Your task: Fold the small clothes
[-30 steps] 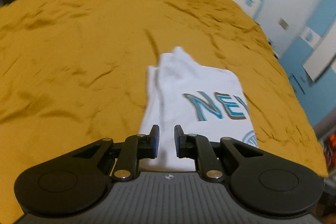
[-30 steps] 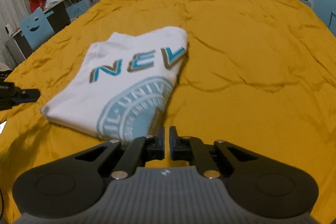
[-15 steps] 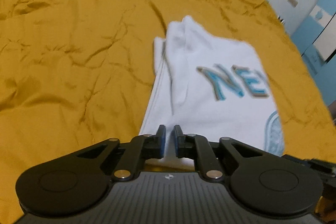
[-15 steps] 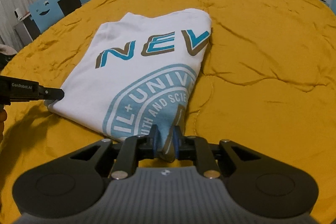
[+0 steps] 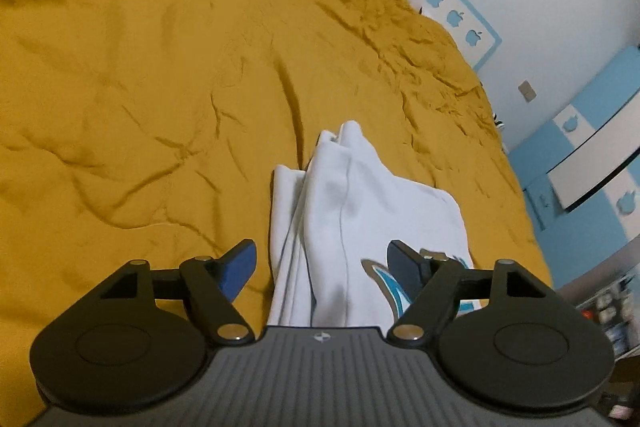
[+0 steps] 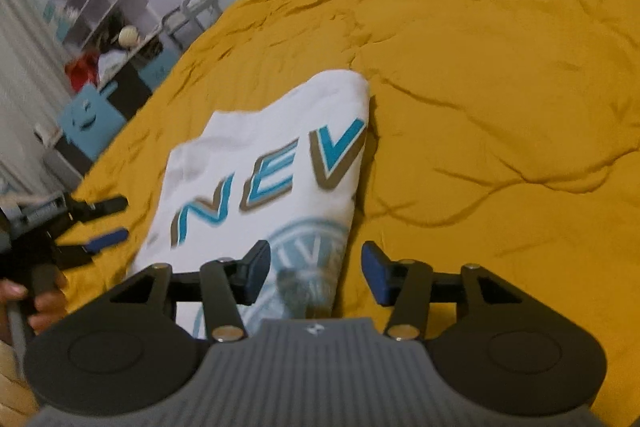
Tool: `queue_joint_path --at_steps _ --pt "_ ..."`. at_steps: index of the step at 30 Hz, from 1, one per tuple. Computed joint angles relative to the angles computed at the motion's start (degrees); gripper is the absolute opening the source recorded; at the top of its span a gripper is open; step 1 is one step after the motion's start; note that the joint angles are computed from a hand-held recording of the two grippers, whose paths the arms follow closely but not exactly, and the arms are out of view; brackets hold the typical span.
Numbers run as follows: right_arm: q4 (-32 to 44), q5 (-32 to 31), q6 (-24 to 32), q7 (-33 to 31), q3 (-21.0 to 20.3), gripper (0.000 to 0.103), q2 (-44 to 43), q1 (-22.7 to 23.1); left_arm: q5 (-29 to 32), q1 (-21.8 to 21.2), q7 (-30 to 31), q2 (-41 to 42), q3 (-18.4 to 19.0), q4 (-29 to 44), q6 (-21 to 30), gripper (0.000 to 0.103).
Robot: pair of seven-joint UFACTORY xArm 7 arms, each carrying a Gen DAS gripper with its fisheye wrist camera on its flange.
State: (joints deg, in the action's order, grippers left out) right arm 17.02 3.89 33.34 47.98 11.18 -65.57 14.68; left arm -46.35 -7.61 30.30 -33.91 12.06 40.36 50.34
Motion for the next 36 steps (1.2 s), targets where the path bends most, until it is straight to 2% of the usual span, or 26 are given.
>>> queue_joint_path --at_steps 4,8,11,13,15,19,23,25,28,30,32,34,36 --pt "-2.02 2.38 -9.45 -0.60 -4.32 0.049 4.41 -0.20 -3.81 -1.43 3.45 8.45 1.79 4.71 3.46 0.087" --pt "-1.64 4.42 -15.33 -2.57 -8.15 0.049 11.17 -0.40 -8.89 -0.20 5.61 15.31 1.10 7.86 5.36 0.088" --pt "-1.51 7.03 -20.23 -4.84 -12.02 0.049 15.73 1.38 -13.57 1.08 7.43 19.04 0.70 9.36 7.54 0.088" --pt "-1.77 9.70 -24.80 -6.86 -15.80 0.049 18.62 4.28 -16.54 2.13 8.37 21.47 0.43 10.61 9.69 0.088" --pt "-1.41 12.49 -29.61 -9.27 -20.73 0.049 22.01 8.51 -19.21 3.22 9.30 23.66 -0.14 11.80 11.69 0.083" --pt "1.35 16.35 -37.24 -12.79 -31.36 0.045 28.53 18.68 -20.41 4.89 9.03 25.92 -3.91 13.51 10.29 0.059" --pt "5.02 16.48 -40.48 -15.32 -42.30 0.038 32.93 29.08 -20.26 6.57 8.50 26.67 -6.96 14.48 8.99 0.044" --pt "6.24 16.37 -41.15 -15.65 -45.84 0.036 34.06 32.35 -20.34 7.12 8.59 26.17 -7.49 14.10 8.80 0.038" --pt "7.15 15.84 -42.47 -15.16 -49.69 0.023 34.78 35.91 -20.07 7.17 9.47 24.21 -8.10 12.70 6.94 0.030" --pt "7.30 15.24 -42.08 -14.55 -48.54 0.014 34.89 34.75 -20.01 6.75 9.97 21.99 -8.22 11.56 5.70 0.028" --pt "7.43 14.44 -41.41 -14.37 -44.77 0.008 34.81 31.31 -19.69 6.11 10.62 19.61 -8.09 10.85 4.74 0.026" --pt "7.74 13.47 -39.72 -14.48 -38.77 0.008 34.36 25.71 -18.71 5.40 11.28 16.49 -8.02 9.69 3.00 0.025" --pt "9.04 12.34 -36.99 -14.42 -30.48 0.007 34.05 18.23 -18.12 4.28 11.98 13.13 -7.59 8.25 1.41 0.024"
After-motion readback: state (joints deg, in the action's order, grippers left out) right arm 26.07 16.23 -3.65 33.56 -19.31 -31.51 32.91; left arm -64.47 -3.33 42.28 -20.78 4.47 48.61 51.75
